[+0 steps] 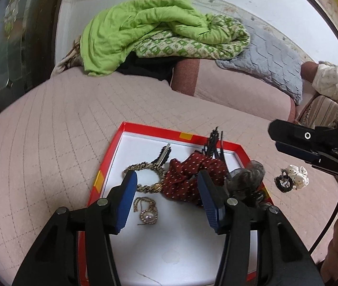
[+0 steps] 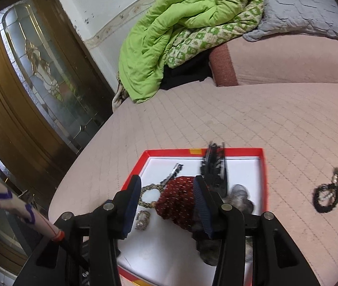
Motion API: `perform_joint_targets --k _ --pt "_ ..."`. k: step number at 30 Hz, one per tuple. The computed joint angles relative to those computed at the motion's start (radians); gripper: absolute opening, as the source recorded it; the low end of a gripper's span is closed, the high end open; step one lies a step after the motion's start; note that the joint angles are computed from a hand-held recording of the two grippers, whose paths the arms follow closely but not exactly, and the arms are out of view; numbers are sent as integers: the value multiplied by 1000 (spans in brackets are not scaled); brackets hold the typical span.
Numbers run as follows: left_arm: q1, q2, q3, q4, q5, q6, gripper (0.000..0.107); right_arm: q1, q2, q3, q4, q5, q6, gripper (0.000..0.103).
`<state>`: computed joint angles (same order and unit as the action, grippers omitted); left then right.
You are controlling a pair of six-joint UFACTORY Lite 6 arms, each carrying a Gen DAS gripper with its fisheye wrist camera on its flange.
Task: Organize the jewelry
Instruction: 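Move both grippers back to the remaining pile beside the tray, then grasp the black beaded hair tie with the left gripper while the right grasps the white scrunchie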
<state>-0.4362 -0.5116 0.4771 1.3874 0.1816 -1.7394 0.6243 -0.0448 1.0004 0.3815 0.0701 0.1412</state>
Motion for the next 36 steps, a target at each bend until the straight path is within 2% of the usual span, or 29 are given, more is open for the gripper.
perform_joint_targets --k 7,11,14,16,18,20,23,27,29,32,34,36 --pt "-188 -46 -5 108 151 -129 57 -150 -223 -212 662 39 -656 50" --pt "-352 -23 20 121 296 -166 57 -228 -348 -323 643 53 -672 50" --pt "-482 35 73 100 391 -169 58 -325 -429 -393 756 100 -813 50" --pt "-548 80 113 93 413 -185 58 -419 -467 -428 852 164 -934 50" --pt "-609 161 183 66 426 -180 62 -554 -484 -455 972 279 -1089 50" --pt "-639 242 256 33 409 -156 62 -684 -486 -469 968 349 -1132 50" --pt "-645 384 384 -32 335 -117 62 -929 -393 -436 1021 501 -1271 50" --pt "-620 591 587 -204 250 47 62 -1136 -189 -330 1049 614 -1379 50" --pt "-588 688 694 -342 212 185 62 -1182 -78 -264 1019 605 -1380 50" --pt "-522 835 867 -656 161 473 62 -1224 68 -180 965 603 -1352 50" --pt "-488 933 988 -865 168 667 62 -1242 175 -113 915 641 -1312 50" --pt "-469 1005 1083 -980 185 768 62 -1224 216 -83 902 623 -1312 50"
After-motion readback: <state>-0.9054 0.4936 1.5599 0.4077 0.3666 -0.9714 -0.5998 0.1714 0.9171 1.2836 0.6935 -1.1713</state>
